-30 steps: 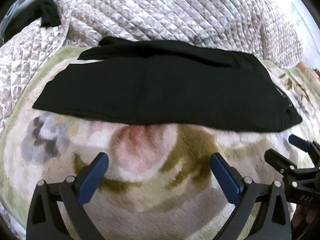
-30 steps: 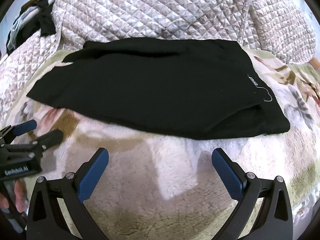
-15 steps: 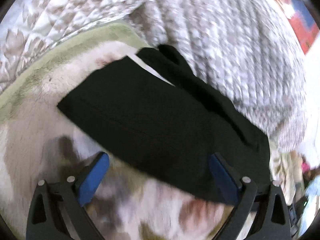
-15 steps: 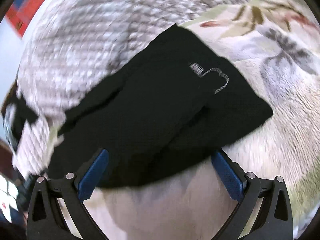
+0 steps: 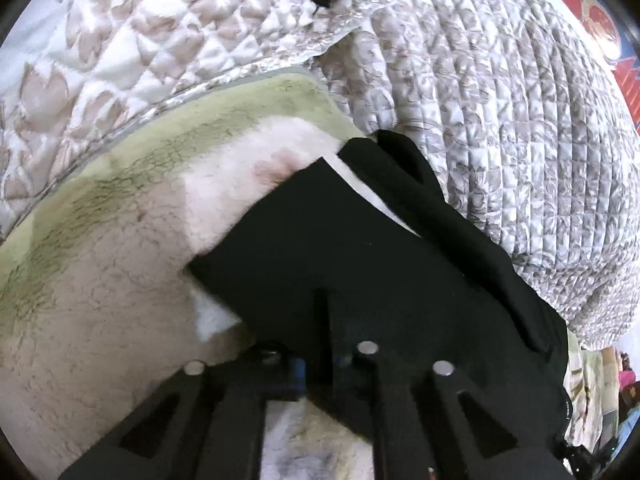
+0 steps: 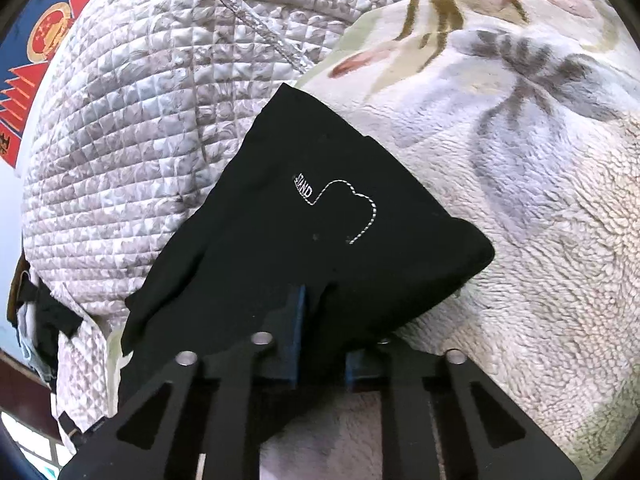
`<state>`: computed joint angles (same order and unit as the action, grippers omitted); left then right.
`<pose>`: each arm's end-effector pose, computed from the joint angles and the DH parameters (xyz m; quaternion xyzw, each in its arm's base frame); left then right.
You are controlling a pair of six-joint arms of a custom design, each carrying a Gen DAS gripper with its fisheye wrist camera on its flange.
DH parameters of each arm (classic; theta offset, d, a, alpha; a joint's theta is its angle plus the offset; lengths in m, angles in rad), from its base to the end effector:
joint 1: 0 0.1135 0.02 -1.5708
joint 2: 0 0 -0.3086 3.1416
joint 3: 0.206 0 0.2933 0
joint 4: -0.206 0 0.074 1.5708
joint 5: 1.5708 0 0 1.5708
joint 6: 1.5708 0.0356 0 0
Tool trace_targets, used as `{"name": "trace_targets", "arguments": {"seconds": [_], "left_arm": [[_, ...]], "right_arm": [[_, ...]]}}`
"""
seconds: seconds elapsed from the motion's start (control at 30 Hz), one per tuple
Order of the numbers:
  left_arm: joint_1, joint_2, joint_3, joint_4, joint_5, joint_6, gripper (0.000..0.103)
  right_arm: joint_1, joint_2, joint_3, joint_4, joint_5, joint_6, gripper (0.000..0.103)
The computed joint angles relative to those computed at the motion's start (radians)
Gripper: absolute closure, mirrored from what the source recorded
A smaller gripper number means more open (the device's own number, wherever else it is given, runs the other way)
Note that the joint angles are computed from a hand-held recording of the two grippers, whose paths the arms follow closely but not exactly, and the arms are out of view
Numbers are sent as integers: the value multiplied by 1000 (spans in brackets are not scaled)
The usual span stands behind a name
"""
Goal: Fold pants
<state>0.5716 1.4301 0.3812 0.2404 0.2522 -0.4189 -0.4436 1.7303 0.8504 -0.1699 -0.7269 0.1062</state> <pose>0.2123 0.1260 0.1216 -0.3965 0.8325 -0.0883 0.3769 0.3247 -0.1281 0.1479 0.1570 0.8941 0.2982 0.2950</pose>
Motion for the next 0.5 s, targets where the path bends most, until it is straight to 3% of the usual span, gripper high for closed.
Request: {"name": "trace_targets", "arguments": {"seconds": [0.1, 0.27, 0.4, 0.5], "left_arm": [[-19, -33, -3, -25, -32, 25, 99], [-8, -128, -1, -107, -26, 43, 99], [24, -249, -12, -216, 6, 86, 99], [90, -406, -37, -360, 48, 153, 99]], "right_arm": [[1, -6, 7, -13, -12, -10, 97], [-1, -54, 16, -52, -35, -47, 98], [-20, -78, 47, -131, -63, -79, 98], [-60, -108, 74, -241, -85, -142, 99]]}}
